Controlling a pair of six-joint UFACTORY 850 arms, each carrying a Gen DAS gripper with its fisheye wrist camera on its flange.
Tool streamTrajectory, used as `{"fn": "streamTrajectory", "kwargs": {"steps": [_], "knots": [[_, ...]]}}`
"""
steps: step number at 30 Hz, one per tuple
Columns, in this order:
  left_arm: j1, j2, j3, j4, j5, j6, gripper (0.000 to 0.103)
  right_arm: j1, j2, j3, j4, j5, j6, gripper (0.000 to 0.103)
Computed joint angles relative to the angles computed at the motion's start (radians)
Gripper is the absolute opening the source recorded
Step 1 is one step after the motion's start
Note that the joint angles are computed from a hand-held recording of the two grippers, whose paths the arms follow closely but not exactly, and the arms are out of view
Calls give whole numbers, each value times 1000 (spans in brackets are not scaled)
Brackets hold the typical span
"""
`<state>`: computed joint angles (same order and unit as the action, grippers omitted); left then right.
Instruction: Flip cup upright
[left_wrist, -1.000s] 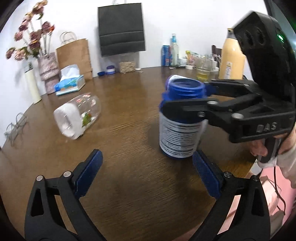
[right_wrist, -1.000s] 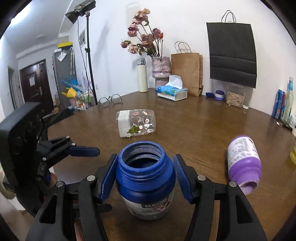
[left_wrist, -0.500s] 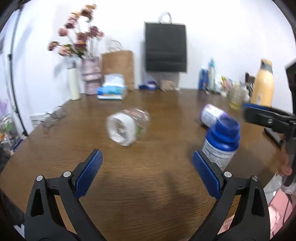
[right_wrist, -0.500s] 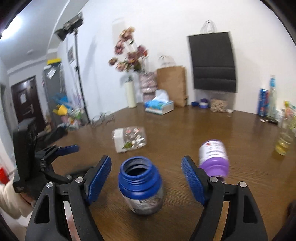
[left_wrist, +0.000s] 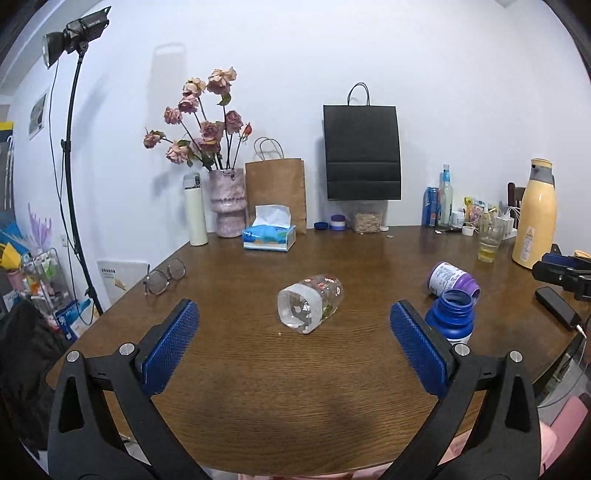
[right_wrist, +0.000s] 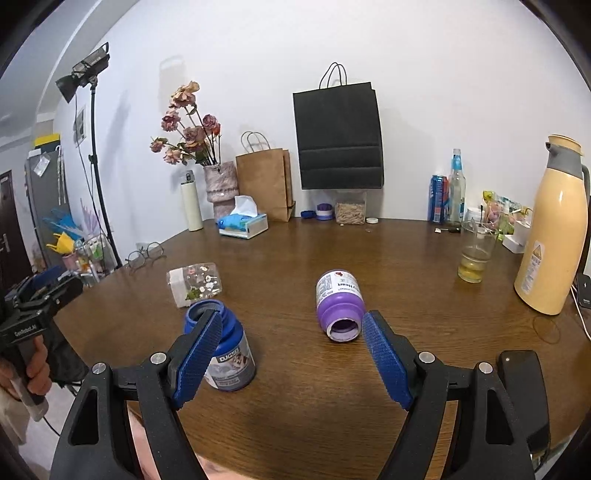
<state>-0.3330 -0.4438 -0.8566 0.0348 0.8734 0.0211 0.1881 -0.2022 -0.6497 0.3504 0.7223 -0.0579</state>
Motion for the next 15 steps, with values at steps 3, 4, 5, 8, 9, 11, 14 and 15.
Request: {"fn": "streamTrajectory", "kwargs": {"steps": [3, 4, 5, 8, 9, 11, 14, 15], "knots": [[-5, 0, 4, -5, 5, 8, 102, -1, -1, 7, -6, 6, 10, 83], [-6, 4, 10, -1, 12, 3, 102, 1, 3, 10, 1, 10, 6, 83], [-6, 9, 19, 2, 21, 0, 102, 2, 4, 15, 0, 18, 6, 83], [-19, 25, 66, -60, 88, 10, 103, 12, 24, 57, -17, 81, 14, 83], [-21, 28, 84, -72, 111, 6, 103, 24, 31, 77, 2, 108, 4, 83], [-22, 42, 162, -64, 220, 24, 103, 55, 47, 116, 49, 149, -23, 83], [-27, 73, 268, -66, 331, 46, 103, 146, 83, 206, 148, 268, -75, 83], [-18, 90, 291, -31, 321, 28, 103, 166, 91, 225, 165, 295, -71, 83]]}}
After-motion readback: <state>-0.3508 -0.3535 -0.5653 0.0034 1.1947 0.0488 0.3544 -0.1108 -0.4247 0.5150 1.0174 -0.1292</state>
